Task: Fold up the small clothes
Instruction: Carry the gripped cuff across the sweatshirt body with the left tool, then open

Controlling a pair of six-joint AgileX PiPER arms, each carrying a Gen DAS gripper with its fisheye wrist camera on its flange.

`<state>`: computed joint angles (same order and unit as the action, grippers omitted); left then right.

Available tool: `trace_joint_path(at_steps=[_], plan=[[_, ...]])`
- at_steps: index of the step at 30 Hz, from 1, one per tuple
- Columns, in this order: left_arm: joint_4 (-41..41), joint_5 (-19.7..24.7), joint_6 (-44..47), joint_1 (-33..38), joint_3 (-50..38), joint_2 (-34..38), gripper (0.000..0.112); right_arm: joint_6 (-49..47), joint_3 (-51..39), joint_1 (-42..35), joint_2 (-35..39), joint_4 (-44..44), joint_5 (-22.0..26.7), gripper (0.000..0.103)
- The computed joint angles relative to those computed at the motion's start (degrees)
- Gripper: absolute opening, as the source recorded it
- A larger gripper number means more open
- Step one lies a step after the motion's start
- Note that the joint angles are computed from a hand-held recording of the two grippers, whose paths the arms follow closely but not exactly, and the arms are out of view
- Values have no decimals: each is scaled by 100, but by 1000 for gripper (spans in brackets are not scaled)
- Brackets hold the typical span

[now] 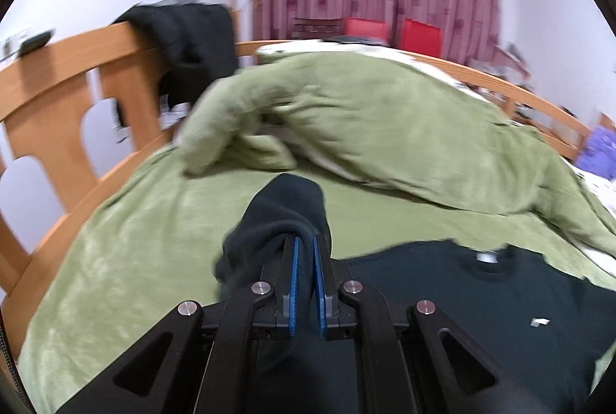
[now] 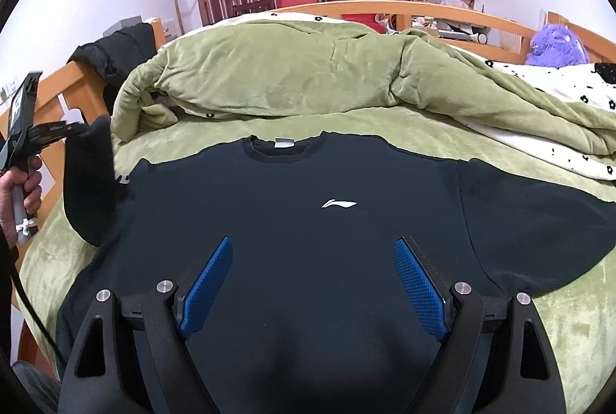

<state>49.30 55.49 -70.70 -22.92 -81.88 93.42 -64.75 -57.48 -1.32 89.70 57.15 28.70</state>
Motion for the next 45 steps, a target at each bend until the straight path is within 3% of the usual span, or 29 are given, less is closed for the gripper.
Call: trace_joint_path(at_steps=[9, 16, 20, 25, 28, 31, 34, 37, 39, 45], plan=[[-41, 214, -534, -1281, -1245, 1349, 8, -917, 135, -468, -110, 877, 377, 86], [-271, -169, -1078, -1825, -1559, 2159, 8, -1300, 165, -804, -17, 1143, 533, 86], [-448, -529, -1276, -1904, -1369, 2237, 10, -1283, 108, -873, 78, 1124, 596, 86], [-739, -463, -1068, -1911, -1302, 2121, 29, -1346, 118, -834, 147, 1074, 563, 86], [-253, -203, -1343, -2033, -955, 1802, 57, -1315, 106, -723, 203, 1006, 483, 86], [210, 102, -1785, -2169, -407, 1370, 61, -1246, 89, -571, 259, 899, 523, 85], [498, 262, -2285, -2255, 291, 882, 61, -1455, 255, -354, 184, 893, 494, 70], [658, 329, -2890, -2343, 1100, 375, 61, -1751, 486, -102, 85, 966, 331, 48], [761, 344, -3271, -2378, 1573, 120, 61, -1815, 601, 128, 21, 881, 211, 28], [720, 142, -3439, -2024, 2559, -431, 61, -1971, 936, 1082, -226, 979, -591, 28]])
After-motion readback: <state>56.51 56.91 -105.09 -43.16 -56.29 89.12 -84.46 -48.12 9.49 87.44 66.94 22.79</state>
